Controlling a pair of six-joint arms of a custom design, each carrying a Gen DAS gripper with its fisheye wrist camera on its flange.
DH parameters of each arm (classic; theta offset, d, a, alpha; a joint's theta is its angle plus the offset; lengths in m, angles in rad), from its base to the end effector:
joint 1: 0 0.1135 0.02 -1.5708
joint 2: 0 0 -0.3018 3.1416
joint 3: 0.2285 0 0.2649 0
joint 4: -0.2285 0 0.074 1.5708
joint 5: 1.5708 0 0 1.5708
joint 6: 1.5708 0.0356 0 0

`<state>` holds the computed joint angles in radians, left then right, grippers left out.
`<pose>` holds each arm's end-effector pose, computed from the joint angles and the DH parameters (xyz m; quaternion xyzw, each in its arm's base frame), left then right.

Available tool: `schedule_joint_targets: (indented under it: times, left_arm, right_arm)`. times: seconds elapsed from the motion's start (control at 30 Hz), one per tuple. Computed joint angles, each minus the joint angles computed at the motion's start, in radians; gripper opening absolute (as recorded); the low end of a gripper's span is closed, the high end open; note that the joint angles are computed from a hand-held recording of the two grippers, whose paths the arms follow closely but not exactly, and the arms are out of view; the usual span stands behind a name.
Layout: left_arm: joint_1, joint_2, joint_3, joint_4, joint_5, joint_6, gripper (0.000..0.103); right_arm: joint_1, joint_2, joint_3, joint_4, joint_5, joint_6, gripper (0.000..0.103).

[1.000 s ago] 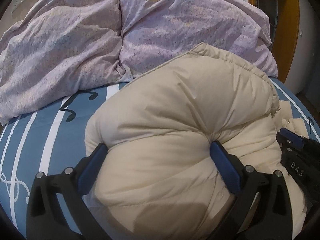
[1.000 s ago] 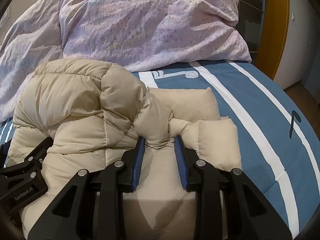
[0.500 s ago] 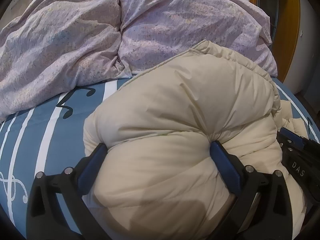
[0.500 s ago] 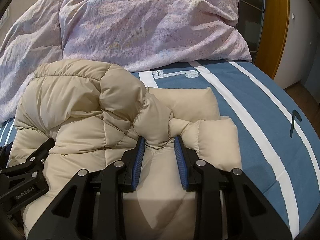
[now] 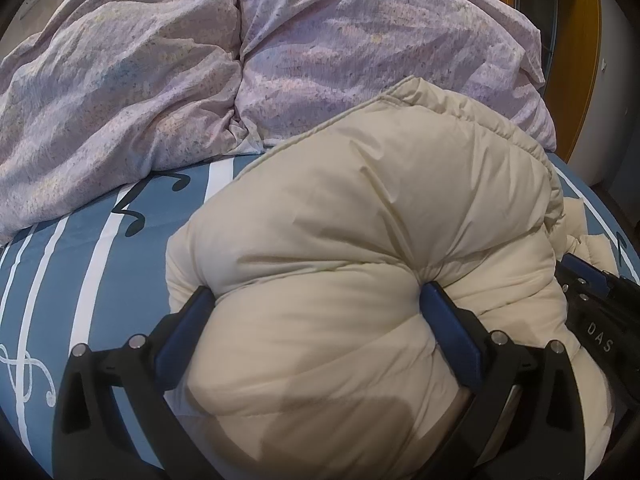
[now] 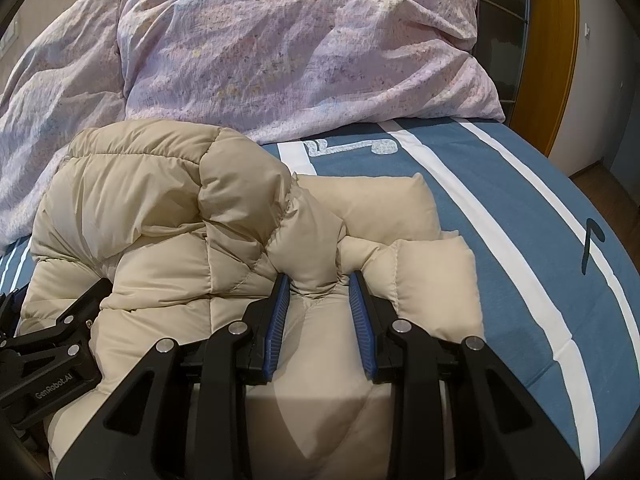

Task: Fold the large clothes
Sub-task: 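Open both grippers and lift them off the folded jacket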

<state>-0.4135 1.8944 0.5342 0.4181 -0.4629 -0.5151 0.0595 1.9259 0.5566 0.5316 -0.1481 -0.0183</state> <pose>0.2727 -0.1023 0.0743 -0.1178 0.9208 0.0603 0.3668 0.3076 0.0236 0.0745 -0.0627 0.9293 0.0764 0.3559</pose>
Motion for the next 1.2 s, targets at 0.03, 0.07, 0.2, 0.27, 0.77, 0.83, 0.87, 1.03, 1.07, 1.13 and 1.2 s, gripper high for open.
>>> schedule_joint_targets:
  times: [0.03, 0.07, 0.2, 0.27, 0.77, 0.83, 0.87, 1.03, 1.07, 1.13, 1.2]
  left_arm:
    - [-0.001, 0.001, 0.001, -0.001, 0.000, -0.001, 0.101]
    - [0.000, 0.002, 0.002, -0.001, 0.001, -0.001, 0.101]
    - [0.000, 0.003, 0.002, 0.001, -0.001, -0.003, 0.101]
    - [-0.003, 0.002, -0.003, 0.009, -0.007, -0.009, 0.101]
    - [0.014, -0.515, -0.306, -0.145, 0.125, -0.052, 0.101]
    - [0.076, -0.578, -0.349, -0.158, 0.193, -0.040, 0.101]
    - [0.118, -0.598, -0.370, -0.150, 0.240, -0.036, 0.101]
    - [0.302, -0.582, -0.430, -0.057, 0.480, -0.039, 0.101]
    - [0.314, -0.570, -0.435, -0.041, 0.502, -0.042, 0.101]
    - [0.315, -0.540, -0.437, -0.011, 0.526, -0.049, 0.101]
    - [0.299, -0.519, -0.434, 0.008, 0.533, -0.058, 0.101]
  right_arm:
    - [0.000, 0.001, 0.000, 0.001, -0.001, 0.001, 0.033]
    - [0.001, 0.001, 0.000, 0.000, -0.001, 0.002, 0.033]
    - [0.007, 0.003, 0.002, -0.001, 0.013, 0.001, 0.033]
    - [0.012, 0.003, 0.001, -0.002, 0.017, 0.004, 0.033]
    - [-0.271, -0.195, -0.044, -0.225, -0.428, -0.042, 0.096]
    - [-0.337, -0.236, -0.047, -0.286, -0.468, -0.074, 0.102]
    - [-0.383, -0.237, -0.024, -0.373, -0.517, -0.116, 0.102]
    - [-0.479, -0.072, 0.137, -0.698, -0.636, -0.230, 0.102]
    - [-0.485, -0.029, 0.167, -0.745, -0.655, -0.250, 0.102]
    - [-0.486, 0.028, 0.208, -0.801, -0.679, -0.278, 0.102]
    - [-0.471, 0.069, 0.227, -0.822, -0.689, -0.293, 0.102]
